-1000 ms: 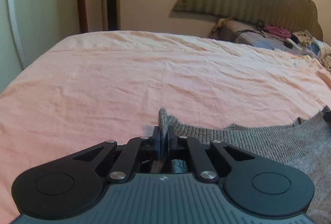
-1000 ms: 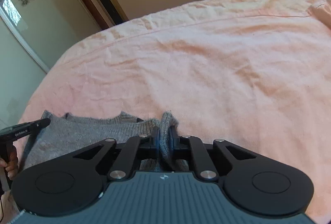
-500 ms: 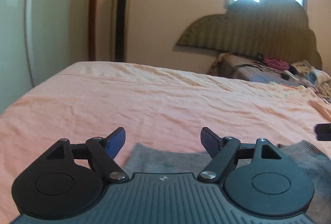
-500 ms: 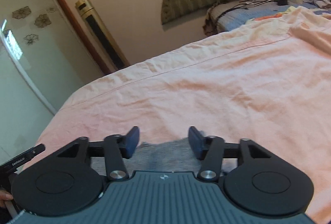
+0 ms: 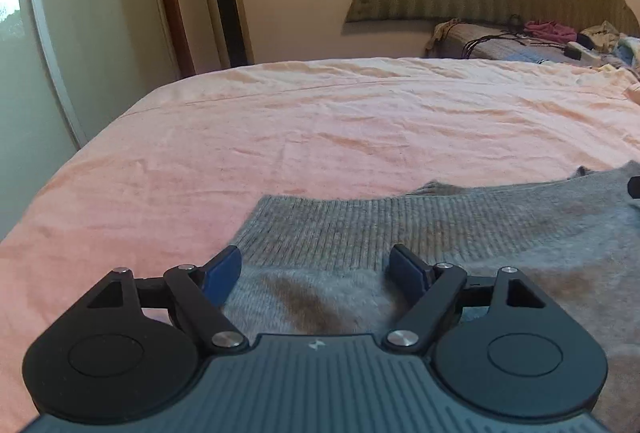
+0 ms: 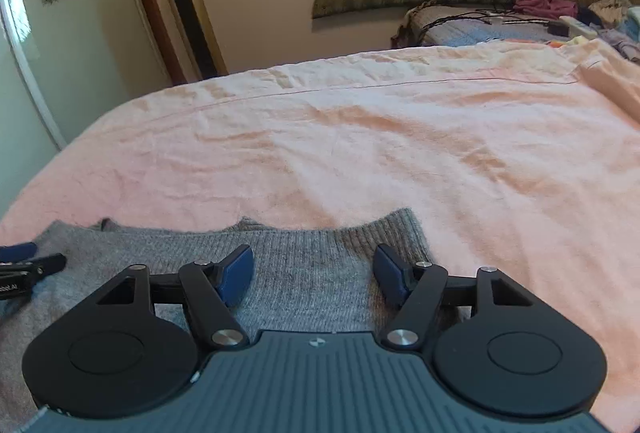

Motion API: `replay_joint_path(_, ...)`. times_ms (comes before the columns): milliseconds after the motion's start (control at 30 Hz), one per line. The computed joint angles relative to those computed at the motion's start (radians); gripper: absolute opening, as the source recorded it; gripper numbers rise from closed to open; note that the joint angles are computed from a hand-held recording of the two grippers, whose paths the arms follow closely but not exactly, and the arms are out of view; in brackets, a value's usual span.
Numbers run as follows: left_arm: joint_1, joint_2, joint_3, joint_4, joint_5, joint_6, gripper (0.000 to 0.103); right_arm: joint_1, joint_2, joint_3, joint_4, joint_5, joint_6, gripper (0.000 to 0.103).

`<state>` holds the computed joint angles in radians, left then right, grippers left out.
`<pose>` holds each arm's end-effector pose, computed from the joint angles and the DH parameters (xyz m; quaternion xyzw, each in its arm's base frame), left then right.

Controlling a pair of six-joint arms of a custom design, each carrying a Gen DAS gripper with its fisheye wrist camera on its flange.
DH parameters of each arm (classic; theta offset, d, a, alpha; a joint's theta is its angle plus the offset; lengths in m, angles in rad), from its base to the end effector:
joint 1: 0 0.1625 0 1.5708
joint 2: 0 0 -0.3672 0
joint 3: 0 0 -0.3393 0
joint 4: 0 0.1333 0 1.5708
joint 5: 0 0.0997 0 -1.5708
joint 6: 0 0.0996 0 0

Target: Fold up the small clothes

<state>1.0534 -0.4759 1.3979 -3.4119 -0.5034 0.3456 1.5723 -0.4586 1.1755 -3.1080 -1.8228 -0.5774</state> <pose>-0.1200 -0.6567 0.1105 0.1178 0.7953 -0.4196 0.4215 0.1096 -0.7234 0.1093 0.2117 -0.8862 0.3466 0.2228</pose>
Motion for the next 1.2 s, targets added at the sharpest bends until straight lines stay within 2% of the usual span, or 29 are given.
replay_joint_path(33,-0.015,-0.035,0.064,-0.004,-0.045,-0.037,0.082,0.012,-0.017,0.038,-0.021,-0.015,0.010,0.071)
replay_joint_path(67,-0.030,-0.061,0.115,-0.006,-0.083,-0.063,0.082,0.017,-0.057,0.105,-0.028,0.013,0.014,0.071)
replay_joint_path(133,-0.050,-0.079,0.173,0.031,-0.115,-0.098,0.082,0.017,-0.110,0.207,-0.042,0.088,-0.005,0.081)
replay_joint_path(167,-0.051,-0.073,0.183,0.055,-0.102,-0.106,0.083,0.023,-0.113,0.229,-0.044,0.082,-0.022,0.086)
replay_joint_path(200,-0.044,-0.064,0.196,0.038,-0.096,-0.093,0.084,0.034,-0.102,0.233,-0.052,0.039,-0.052,0.087)
replay_joint_path(233,-0.033,-0.075,0.227,-0.021,-0.126,-0.061,0.084,0.042,-0.085,0.234,-0.075,-0.014,-0.088,0.088)
replay_joint_path(267,-0.021,-0.093,0.249,-0.042,-0.151,-0.052,0.084,0.033,-0.072,0.252,-0.138,-0.029,-0.160,0.089)
replay_joint_path(300,-0.016,-0.117,0.269,-0.029,-0.155,-0.079,0.085,0.020,-0.076,0.284,-0.195,-0.003,-0.189,0.092)
replay_joint_path(333,-0.017,-0.131,0.278,-0.013,-0.142,-0.093,0.085,0.003,-0.089,0.300,-0.210,0.020,-0.177,0.093)
replay_joint_path(367,-0.022,-0.141,0.286,0.000,-0.126,-0.097,0.086,0.000,-0.099,0.296,-0.197,0.007,-0.122,0.093)
replay_joint_path(400,-0.033,-0.152,0.296,0.022,-0.099,-0.118,0.086,-0.003,-0.108,0.300,-0.194,0.008,-0.105,0.093)
replay_joint_path(467,-0.069,-0.180,0.327,0.072,-0.052,-0.199,0.084,0.014,-0.116,0.312,-0.208,-0.040,-0.112,0.091)
replay_joint_path(500,-0.084,-0.198,0.361,0.057,-0.073,-0.217,0.084,0.031,-0.124,0.329,-0.218,-0.070,-0.091,0.090)
replay_joint_path(533,-0.095,-0.215,0.397,0.048,-0.109,-0.232,0.084,0.040,-0.146,0.362,-0.217,-0.066,-0.065,0.090)
replay_joint_path(600,-0.111,-0.224,0.443,0.078,-0.124,-0.270,0.086,0.038,-0.204,0.457,-0.219,0.021,-0.041,0.096)
replay_joint_path(633,-0.108,-0.198,0.449,0.060,-0.098,-0.256,0.086,0.038,-0.217,0.489,-0.218,0.038,-0.047,0.098)
replay_joint_path(700,-0.108,-0.174,0.482,-0.049,-0.090,-0.181,0.089,0.042,-0.208,0.510,-0.214,-0.019,-0.079,0.100)
replay_joint_path(767,-0.117,-0.195,0.497,-0.023,-0.057,-0.225,0.089,0.030,-0.184,0.543,-0.321,-0.050,-0.195,0.103)
replay_joint_path(800,-0.128,-0.214,0.512,0.020,-0.035,-0.265,0.088,0.013,-0.202,0.571,-0.340,-0.020,-0.214,0.103)
replay_joint_path(833,-0.140,-0.233,0.530,0.050,-0.021,-0.307,0.088,0.013,-0.223,0.580,-0.318,-0.025,-0.190,0.103)
replay_joint_path(900,-0.152,-0.273,0.577,0.071,-0.054,-0.370,0.087,0.035,-0.246,0.597,-0.318,-0.074,-0.167,0.097)
replay_joint_path(967,-0.159,-0.278,0.605,0.085,-0.057,-0.410,0.087,0.045,-0.279,0.640,-0.318,-0.058,-0.144,0.098)
replay_joint_path(1033,-0.164,-0.244,0.626,-0.003,-0.031,-0.345,0.088,0.046,-0.290,0.670,-0.320,-0.040,-0.145,0.099)
replay_joint_path(1067,-0.164,-0.244,0.638,-0.028,-0.035,-0.328,0.088,0.045,-0.285,0.679,-0.315,-0.063,-0.152,0.100)
replay_joint_path(1100,-0.163,-0.259,0.645,-0.011,-0.033,-0.345,0.088,0.032,-0.273,0.687,-0.330,-0.079,-0.180,0.103)
replay_joint_path(1133,-0.165,-0.284,0.651,0.048,-0.022,-0.386,0.088,0.017,-0.272,0.713,-0.385,-0.052,-0.236,0.103)
replay_joint_path(1167,-0.172,-0.309,0.659,0.102,-0.008,-0.430,0.088,0.000,-0.281,0.729,-0.399,-0.022,-0.249,0.103)
replay_joint_path(1200,-0.181,-0.335,0.673,0.147,0.001,-0.480,0.087,0.002,-0.295,0.731,-0.385,-0.034,-0.230,0.102)
